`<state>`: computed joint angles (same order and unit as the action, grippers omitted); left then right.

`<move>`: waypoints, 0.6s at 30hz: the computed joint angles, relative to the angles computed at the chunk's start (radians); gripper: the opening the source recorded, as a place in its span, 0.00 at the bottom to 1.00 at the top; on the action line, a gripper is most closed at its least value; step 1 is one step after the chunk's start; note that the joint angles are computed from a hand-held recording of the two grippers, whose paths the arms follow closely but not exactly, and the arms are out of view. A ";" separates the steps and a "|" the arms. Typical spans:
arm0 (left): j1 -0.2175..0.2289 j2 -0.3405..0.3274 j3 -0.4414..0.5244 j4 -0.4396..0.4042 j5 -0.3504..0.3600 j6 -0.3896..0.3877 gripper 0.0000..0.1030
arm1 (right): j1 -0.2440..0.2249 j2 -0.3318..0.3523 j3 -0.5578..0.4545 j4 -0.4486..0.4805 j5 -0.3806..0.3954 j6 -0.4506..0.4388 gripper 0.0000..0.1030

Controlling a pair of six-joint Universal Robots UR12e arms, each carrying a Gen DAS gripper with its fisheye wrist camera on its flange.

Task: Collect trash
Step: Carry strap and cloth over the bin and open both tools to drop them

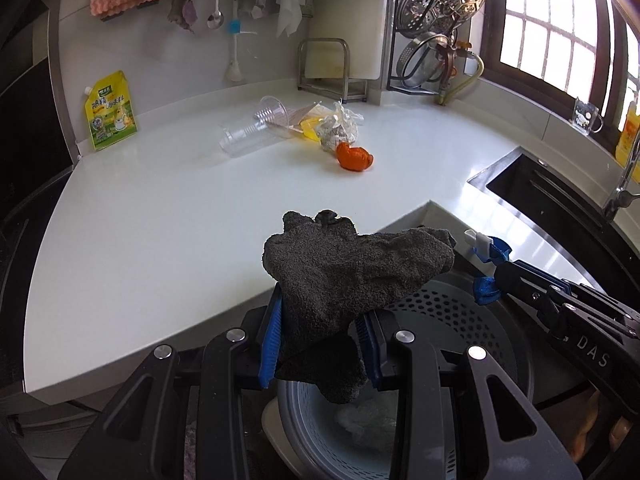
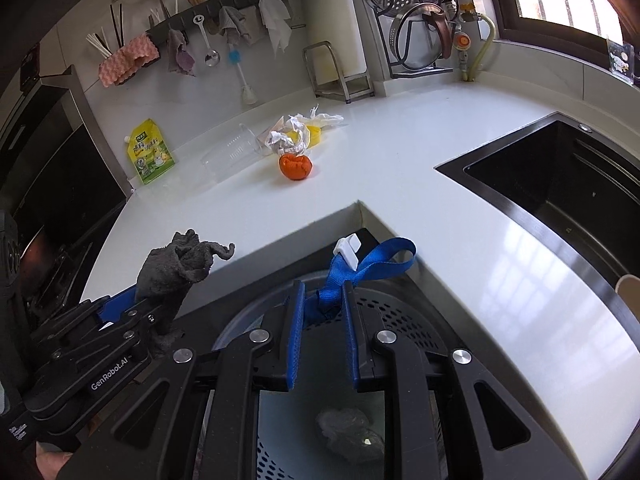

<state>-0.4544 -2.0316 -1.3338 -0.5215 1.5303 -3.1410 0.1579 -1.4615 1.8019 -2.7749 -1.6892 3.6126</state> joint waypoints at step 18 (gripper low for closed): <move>-0.010 0.038 -0.078 -0.056 -0.016 0.016 0.33 | 0.027 -0.057 0.092 0.024 0.010 0.026 0.18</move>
